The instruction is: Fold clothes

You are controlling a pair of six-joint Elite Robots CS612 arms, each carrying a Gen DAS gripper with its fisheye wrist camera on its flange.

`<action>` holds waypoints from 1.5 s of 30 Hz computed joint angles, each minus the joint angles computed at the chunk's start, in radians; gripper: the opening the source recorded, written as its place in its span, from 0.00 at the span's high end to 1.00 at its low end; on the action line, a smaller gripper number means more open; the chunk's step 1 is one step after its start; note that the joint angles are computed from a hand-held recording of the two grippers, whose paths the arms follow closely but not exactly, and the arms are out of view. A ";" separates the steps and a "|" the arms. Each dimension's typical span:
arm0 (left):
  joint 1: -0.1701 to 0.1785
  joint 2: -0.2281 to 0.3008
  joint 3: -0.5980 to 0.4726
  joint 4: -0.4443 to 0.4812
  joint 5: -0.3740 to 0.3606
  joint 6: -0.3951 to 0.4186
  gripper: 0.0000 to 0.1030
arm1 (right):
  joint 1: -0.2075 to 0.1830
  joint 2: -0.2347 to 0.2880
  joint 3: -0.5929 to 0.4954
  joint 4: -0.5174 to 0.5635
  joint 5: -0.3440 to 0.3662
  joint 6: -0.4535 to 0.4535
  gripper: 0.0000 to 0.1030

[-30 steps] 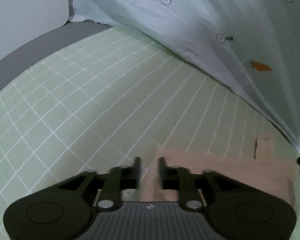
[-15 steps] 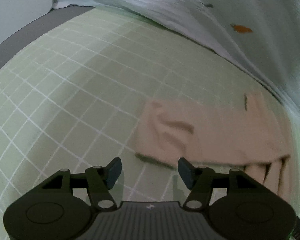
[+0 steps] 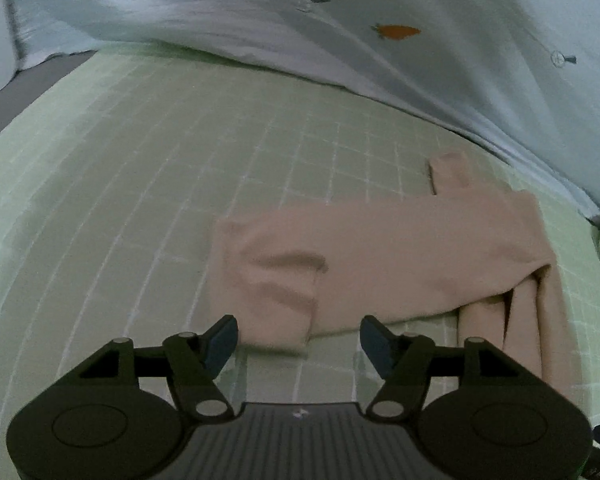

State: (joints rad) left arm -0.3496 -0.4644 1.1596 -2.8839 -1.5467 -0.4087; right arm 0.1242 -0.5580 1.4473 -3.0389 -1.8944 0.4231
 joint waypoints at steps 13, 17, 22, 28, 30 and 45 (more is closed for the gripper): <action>-0.013 0.059 -0.119 0.106 0.108 0.062 0.92 | 0.001 -0.002 -0.006 0.045 -0.010 0.086 0.00; -0.009 0.031 -0.082 0.073 0.075 0.008 0.96 | -0.006 -0.010 0.015 -0.001 0.005 0.076 0.00; -0.017 -0.021 -0.011 -0.036 -0.055 -0.040 0.97 | -0.017 -0.026 0.053 -0.071 0.028 0.075 0.00; -0.025 -0.034 0.012 -0.173 -0.388 -0.076 0.96 | -0.028 -0.036 0.090 -0.134 0.026 0.036 0.00; -0.036 -0.034 0.010 -0.145 -0.443 -0.021 0.91 | -0.032 -0.037 0.094 -0.144 0.021 0.033 0.00; -0.070 -0.054 0.012 0.239 -0.077 0.115 0.30 | -0.037 0.005 0.015 -0.216 0.172 -0.121 0.07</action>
